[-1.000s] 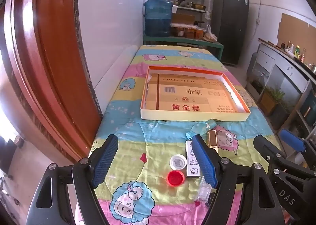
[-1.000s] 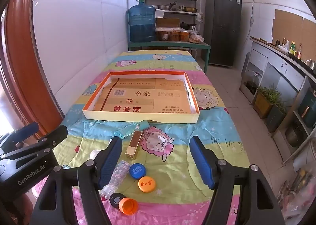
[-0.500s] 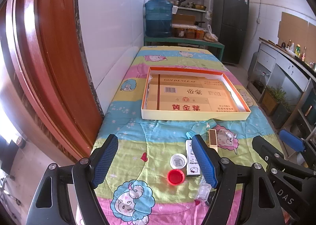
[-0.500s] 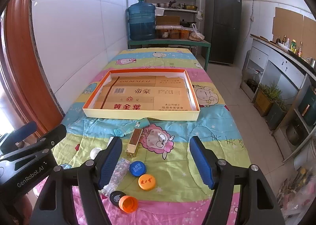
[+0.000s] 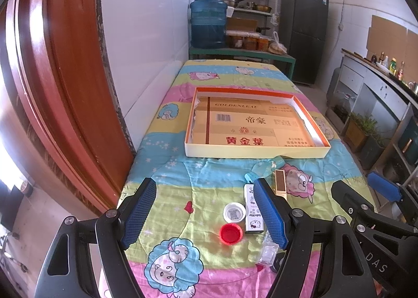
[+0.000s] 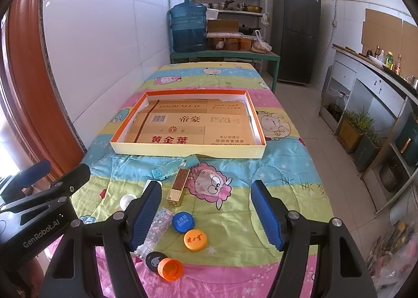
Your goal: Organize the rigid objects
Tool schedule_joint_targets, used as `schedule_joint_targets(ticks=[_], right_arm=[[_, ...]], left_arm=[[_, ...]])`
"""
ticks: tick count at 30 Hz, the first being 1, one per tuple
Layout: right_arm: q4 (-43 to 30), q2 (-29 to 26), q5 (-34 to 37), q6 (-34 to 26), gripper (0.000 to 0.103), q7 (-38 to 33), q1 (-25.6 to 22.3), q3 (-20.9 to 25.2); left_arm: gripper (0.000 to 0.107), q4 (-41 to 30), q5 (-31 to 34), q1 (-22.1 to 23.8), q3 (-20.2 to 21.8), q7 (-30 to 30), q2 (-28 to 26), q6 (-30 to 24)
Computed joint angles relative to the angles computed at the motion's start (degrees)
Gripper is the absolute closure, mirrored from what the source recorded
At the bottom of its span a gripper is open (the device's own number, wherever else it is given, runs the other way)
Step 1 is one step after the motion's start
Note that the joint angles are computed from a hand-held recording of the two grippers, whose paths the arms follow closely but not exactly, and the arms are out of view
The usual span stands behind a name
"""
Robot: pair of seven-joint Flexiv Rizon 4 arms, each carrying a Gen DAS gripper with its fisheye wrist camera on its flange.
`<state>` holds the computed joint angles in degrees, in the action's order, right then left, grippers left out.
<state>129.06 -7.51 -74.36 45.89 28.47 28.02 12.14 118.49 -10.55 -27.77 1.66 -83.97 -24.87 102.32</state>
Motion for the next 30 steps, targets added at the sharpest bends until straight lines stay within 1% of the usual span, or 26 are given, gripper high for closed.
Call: schedule_joint_targets(ticks=[30], right_arm=[[0.35,-0.09,-0.4,1.22,0.033,0.56,-0.33,-0.15]], left_arm=[[0.028,0.18,0.67,0.97,-1.2,-0.33,-0.18,-0.02]])
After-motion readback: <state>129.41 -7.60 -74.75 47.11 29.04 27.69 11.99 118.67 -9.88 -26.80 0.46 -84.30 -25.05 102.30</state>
